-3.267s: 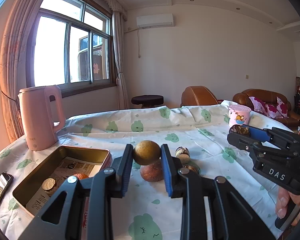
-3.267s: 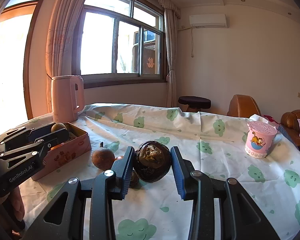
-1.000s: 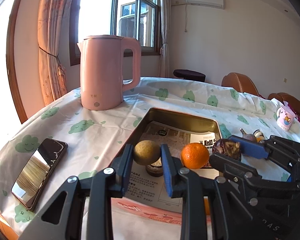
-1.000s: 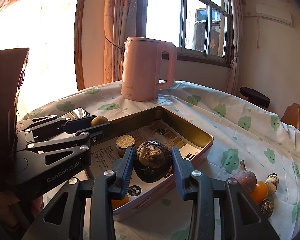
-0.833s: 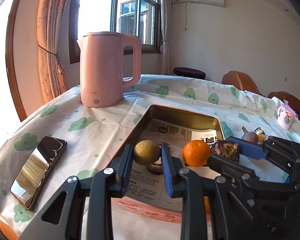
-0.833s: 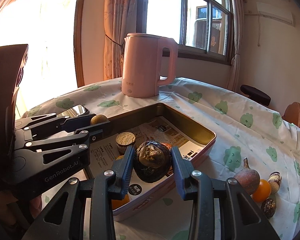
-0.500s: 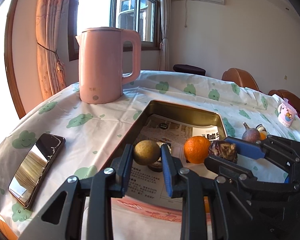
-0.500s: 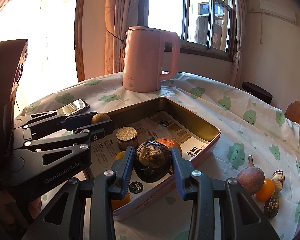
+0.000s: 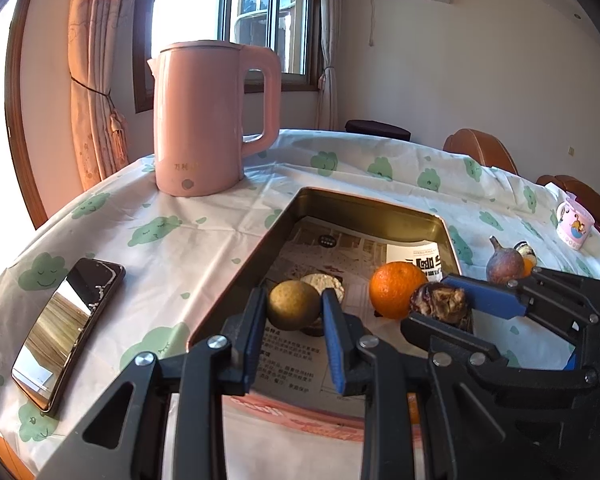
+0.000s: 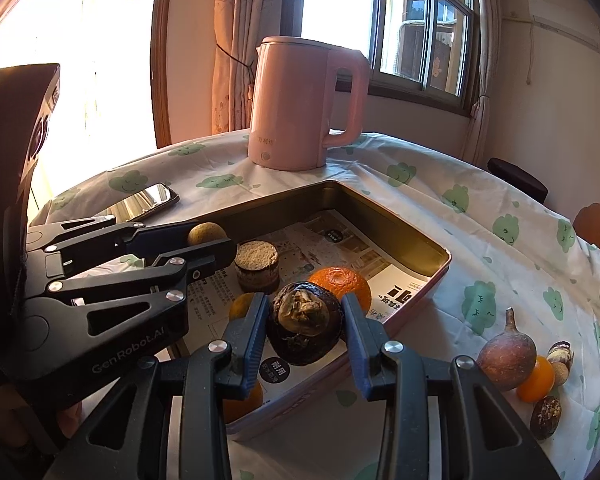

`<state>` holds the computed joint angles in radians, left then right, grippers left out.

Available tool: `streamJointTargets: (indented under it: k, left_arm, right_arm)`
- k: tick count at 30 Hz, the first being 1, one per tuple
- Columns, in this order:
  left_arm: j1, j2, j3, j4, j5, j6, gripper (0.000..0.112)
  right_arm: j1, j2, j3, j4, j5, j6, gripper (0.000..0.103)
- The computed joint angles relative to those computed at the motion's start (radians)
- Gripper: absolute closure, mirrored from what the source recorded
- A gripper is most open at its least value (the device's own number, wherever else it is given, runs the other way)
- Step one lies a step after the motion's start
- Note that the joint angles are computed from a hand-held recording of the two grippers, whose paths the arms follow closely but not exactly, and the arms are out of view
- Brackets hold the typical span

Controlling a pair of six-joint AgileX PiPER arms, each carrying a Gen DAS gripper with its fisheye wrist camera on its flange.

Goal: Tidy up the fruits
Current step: 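Lower the dark brown fruit into the tin and open the right tool while the left tool lowers its fruit, then open the left tool to drop the olive-yellow fruit into the tin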

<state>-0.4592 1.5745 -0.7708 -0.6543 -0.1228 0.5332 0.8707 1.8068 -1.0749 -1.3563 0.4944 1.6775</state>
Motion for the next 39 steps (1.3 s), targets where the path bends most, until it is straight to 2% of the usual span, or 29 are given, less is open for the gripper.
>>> streamJointTargets:
  k: [8,12,21,23,25,27,31,34,37,39]
  left_arm:
    - [0.003,0.006,-0.008,-0.046,0.014,0.044,0.083]
    - [0.0,0.007,-0.007,-0.132,0.002,0.123,0.083]
    - [0.003,0.003,0.004,-0.093,-0.013,0.076,0.082]
    - [-0.002,-0.001,0.008,-0.162,-0.03,0.135,0.075]
    - [0.002,-0.005,0.014,-0.143,-0.038,0.108,0.068]
    - [0.011,-0.01,0.019,-0.046,-0.035,0.01,0.067]
    - [0.006,-0.012,0.021,-0.072,-0.044,0.033,0.067]
    - [0.008,-0.015,0.024,-0.041,-0.045,-0.004,0.066]
    - [0.008,-0.028,0.032,-0.04,-0.051,-0.016,0.062]
    - [-0.007,-0.047,0.045,-0.124,-0.082,0.061,0.044]
  right_arm:
    - [-0.003,0.006,-0.011,0.036,-0.004,-0.04,0.064]
    - [-0.008,0.003,-0.007,0.031,-0.021,-0.039,0.064]
    - [-0.006,0.001,-0.003,0.024,-0.022,-0.032,0.058]
    - [-0.003,0.0,-0.001,0.014,-0.012,-0.017,0.057]
    - [-0.002,-0.005,0.007,-0.003,-0.01,0.007,0.054]
    - [-0.003,-0.012,0.017,-0.024,-0.009,0.037,0.05]
    - [0.001,-0.014,0.019,-0.035,0.009,0.055,0.047]
    - [0.003,-0.016,0.022,-0.042,0.017,0.068,0.045]
    - [0.004,-0.022,0.033,-0.063,0.031,0.107,0.038]
    - [0.003,-0.039,0.06,-0.119,0.034,0.179,0.035]
